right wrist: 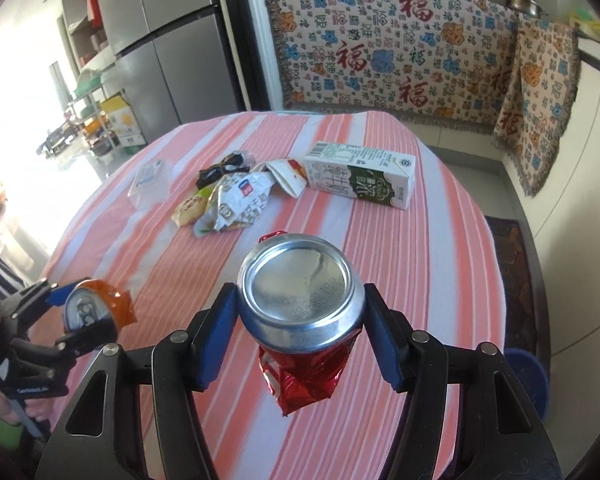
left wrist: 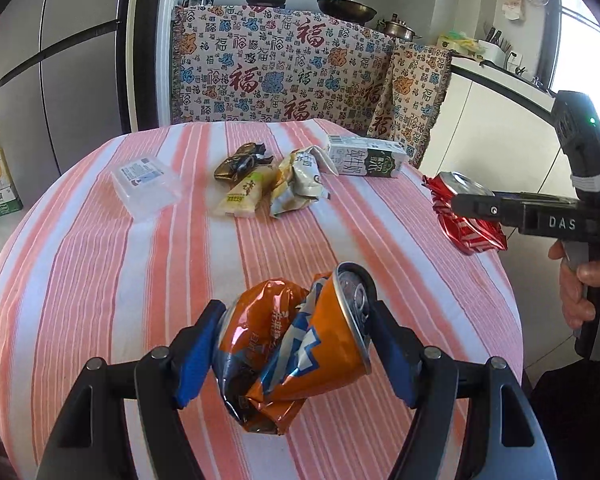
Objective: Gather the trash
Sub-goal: 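Carry both cans over the blue wastebasket and open both tools to drop them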
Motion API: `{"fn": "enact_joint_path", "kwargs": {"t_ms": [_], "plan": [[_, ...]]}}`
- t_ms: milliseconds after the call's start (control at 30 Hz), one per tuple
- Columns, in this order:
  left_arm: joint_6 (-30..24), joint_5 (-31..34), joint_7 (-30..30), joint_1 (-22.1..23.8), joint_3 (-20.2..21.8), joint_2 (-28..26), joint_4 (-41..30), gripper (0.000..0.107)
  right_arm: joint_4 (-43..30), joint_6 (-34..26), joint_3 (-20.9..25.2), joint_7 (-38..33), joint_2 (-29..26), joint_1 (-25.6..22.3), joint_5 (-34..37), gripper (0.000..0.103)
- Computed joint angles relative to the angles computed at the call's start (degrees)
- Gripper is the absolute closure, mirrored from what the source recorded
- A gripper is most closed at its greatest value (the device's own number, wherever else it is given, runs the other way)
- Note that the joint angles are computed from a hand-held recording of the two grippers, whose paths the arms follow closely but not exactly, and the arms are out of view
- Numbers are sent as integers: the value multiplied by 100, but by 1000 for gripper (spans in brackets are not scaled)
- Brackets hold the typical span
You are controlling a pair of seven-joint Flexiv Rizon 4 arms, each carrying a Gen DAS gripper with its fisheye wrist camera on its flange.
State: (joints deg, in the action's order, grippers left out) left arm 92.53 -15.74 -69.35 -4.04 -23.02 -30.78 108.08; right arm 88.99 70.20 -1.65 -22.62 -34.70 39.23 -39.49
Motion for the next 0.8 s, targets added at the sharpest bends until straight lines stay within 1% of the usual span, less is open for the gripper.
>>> {"fn": "enact_joint_path", "kwargs": {"t_ms": [167, 333, 567, 800], "plan": [[-90, -30, -208, -351, 218, 31, -88, 33, 702, 435, -291, 597, 361, 208, -426, 40], [-164, -9, -419, -748, 494, 51, -203, 33, 1198, 730, -403, 1199, 595, 205, -864, 40], [-300, 172, -641, -1261, 937, 29, -382, 33, 1536, 969, -469, 1912, 760, 95, -1447, 40], [-504, 298, -742, -1518, 1087, -46, -603, 33, 1904, 1160, -550, 2630, 1039, -92, -2158, 40]]}}
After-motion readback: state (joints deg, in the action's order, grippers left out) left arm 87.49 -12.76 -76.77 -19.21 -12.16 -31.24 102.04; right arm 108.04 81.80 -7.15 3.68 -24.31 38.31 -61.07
